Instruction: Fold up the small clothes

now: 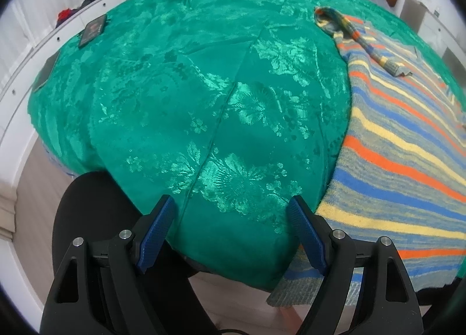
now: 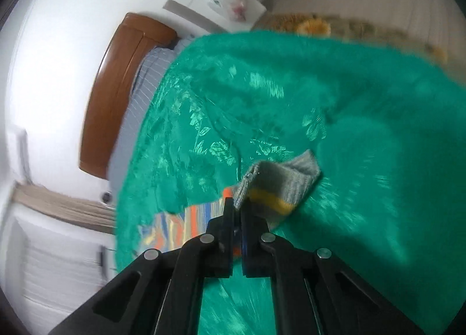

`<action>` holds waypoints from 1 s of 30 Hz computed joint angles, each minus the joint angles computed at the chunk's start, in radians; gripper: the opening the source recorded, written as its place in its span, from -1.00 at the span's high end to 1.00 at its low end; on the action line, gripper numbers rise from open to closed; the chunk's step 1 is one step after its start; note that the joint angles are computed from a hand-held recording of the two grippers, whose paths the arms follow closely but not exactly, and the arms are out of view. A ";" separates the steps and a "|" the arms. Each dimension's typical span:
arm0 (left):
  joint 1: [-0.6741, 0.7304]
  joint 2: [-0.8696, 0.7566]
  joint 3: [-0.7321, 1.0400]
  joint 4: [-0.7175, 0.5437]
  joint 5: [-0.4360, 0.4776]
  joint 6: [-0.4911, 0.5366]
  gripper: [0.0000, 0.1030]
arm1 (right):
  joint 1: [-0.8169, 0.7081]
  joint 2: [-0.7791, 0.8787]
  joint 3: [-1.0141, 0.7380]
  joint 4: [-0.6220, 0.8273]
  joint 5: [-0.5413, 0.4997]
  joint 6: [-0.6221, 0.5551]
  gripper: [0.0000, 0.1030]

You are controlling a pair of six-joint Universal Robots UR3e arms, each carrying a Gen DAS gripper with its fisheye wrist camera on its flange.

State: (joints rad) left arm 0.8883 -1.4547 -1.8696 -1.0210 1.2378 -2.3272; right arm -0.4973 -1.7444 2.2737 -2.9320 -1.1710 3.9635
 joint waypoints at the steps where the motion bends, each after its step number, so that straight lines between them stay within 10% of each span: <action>1: 0.005 0.000 0.003 -0.007 -0.006 0.000 -0.60 | 0.030 -0.058 -0.026 0.096 -0.051 -0.036 0.93; 4: -0.010 -0.017 0.011 -0.005 0.003 -0.004 -0.60 | 0.170 -0.167 -0.092 0.353 -0.244 -0.100 0.94; 15: 0.015 0.024 0.078 -0.059 -0.046 0.104 -0.60 | 0.114 -0.387 0.165 0.390 -0.186 0.046 0.92; 20: -0.054 -0.034 0.341 -0.234 -0.218 0.196 -0.64 | 0.373 -0.395 0.000 0.560 -0.500 0.078 0.12; 23: -0.189 -0.111 0.483 -0.261 -0.284 0.273 -0.72 | 0.565 -0.349 -0.045 0.539 -0.662 0.128 0.01; 30: -0.578 -0.427 0.652 -0.077 -0.073 0.571 -0.23 | 0.824 -0.159 -0.079 0.407 -0.757 0.238 0.01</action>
